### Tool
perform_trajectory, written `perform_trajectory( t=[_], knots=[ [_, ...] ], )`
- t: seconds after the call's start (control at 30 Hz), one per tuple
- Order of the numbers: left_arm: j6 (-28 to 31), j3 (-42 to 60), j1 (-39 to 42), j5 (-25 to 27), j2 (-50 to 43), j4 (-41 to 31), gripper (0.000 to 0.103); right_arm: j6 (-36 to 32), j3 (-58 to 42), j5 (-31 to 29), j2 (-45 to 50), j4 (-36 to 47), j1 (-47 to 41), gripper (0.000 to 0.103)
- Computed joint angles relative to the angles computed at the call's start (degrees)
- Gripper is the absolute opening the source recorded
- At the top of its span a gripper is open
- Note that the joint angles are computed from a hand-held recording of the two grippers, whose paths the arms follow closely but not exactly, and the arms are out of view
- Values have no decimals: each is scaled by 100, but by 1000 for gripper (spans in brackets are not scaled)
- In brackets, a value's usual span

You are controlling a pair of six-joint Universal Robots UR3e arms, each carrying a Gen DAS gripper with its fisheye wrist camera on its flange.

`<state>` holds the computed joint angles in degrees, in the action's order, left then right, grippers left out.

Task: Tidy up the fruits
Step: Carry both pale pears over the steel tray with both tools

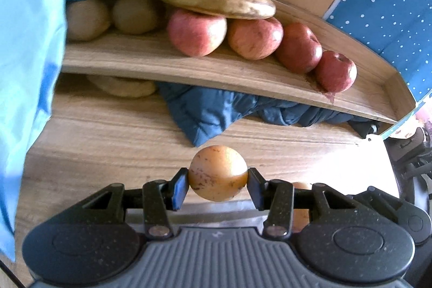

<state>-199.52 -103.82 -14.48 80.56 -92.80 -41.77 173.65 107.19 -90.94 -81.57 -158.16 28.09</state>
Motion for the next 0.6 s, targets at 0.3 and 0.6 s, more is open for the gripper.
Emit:
perform_trajectory(
  t=[0.3, 0.6],
  knots=[
    [-58, -925, 268, 168, 976, -191, 51, 43, 66, 156, -83, 45, 362, 50],
    [-87, -1779, 653, 244, 2002, -525, 51, -26, -22, 356, 7, 84, 673, 50]
  ],
)
